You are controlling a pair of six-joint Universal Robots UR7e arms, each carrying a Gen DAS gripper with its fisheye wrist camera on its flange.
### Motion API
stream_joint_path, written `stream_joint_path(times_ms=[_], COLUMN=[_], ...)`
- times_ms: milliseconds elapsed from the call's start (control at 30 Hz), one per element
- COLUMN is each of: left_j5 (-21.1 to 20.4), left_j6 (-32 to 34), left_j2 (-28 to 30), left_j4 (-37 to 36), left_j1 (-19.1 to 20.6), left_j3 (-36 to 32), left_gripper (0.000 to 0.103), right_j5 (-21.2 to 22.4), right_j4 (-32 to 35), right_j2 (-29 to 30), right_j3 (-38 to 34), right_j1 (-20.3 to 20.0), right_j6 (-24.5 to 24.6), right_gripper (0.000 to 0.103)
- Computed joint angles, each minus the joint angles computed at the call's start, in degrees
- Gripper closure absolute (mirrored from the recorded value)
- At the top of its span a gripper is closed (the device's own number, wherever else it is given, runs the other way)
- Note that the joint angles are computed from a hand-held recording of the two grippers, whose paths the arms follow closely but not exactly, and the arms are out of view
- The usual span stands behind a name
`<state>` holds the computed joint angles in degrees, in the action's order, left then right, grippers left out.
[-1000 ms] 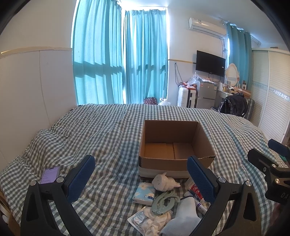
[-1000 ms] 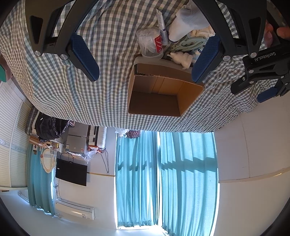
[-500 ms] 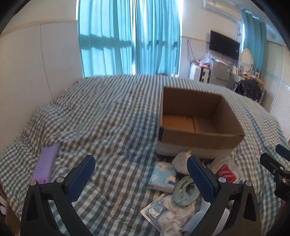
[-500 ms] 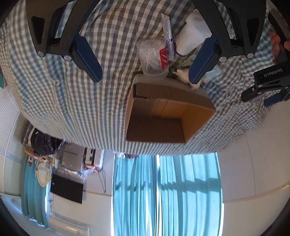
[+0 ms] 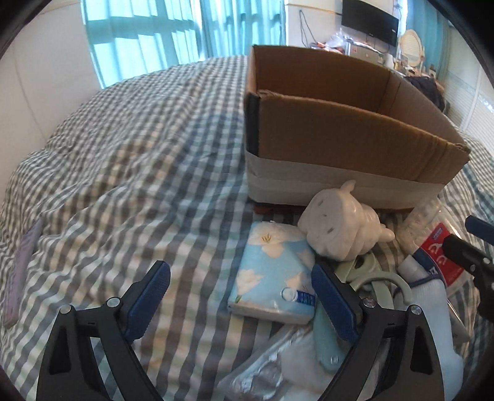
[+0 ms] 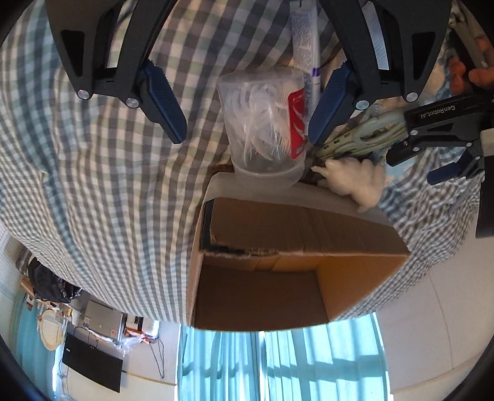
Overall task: Organize objects
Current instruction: 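Grasp the blue floral tissue pack with the left gripper while the right grasps the clear floss-pick tub, then carry the tissue pack and floss tub into the cardboard box and open both grippers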
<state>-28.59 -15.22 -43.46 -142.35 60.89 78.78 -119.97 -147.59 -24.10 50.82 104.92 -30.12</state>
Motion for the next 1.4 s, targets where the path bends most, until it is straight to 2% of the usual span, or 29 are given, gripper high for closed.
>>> stream_joint_path(times_ms=[167,200,233,267,300,400,600,833,967,1167,1400], left_j5=[-2.7,-3.6,-4.9,-7.1,-8.6,-8.4,-8.3,-4.6,-2.7,-0.4,-0.2], left_j6=[1.9,2.2,1.9,1.3,0.5,0.9,-1.2,-1.2,1.4,9.8,20.7], left_j2=[1.1,1.0,0.9,0.4,0.1,0.0,-1.8,-4.3,-5.7,-5.5,-2.0], left_j4=[0.6,0.2,0.3,0.6,1.6,1.0,0.6,-3.7,-8.0,-17.0,-27.7], left_j1=[0.6,0.7,0.9,1.2,1.6,1.3,0.4,-2.6,-3.8,-4.9,-6.7], left_j3=[-1.1,-1.1,-1.3,-1.2,-1.3,-0.7,1.6,4.8,6.0,4.0,-2.0], left_gripper=[0.016,0.017,0.024,0.041,0.046,0.047,0.048,0.048,0.048,0.048,0.048], right_j5=[0.9,1.0,1.5,2.0,1.5,0.7,0.8,1.3,1.9,3.3,5.4], right_j4=[4.5,4.9,5.4,6.0,5.4,4.1,3.6,-1.9,-5.0,-8.6,-10.1], right_j2=[1.1,1.2,1.2,1.1,1.1,0.8,0.0,-2.4,-4.0,-5.9,-4.3], right_j3=[-2.0,-2.1,-2.0,-2.0,-1.6,-0.8,-0.4,3.5,5.3,7.1,2.4], right_j1=[-0.6,-0.6,-0.7,-0.7,-0.6,-0.3,0.0,2.1,3.4,5.1,6.8], right_j6=[1.2,1.2,1.3,1.3,0.8,-0.7,0.2,-2.2,-3.7,-5.9,-8.5], right_gripper=[0.024,0.027,0.035,0.04,0.041,0.041,0.041,0.041,0.041,0.041,0.041])
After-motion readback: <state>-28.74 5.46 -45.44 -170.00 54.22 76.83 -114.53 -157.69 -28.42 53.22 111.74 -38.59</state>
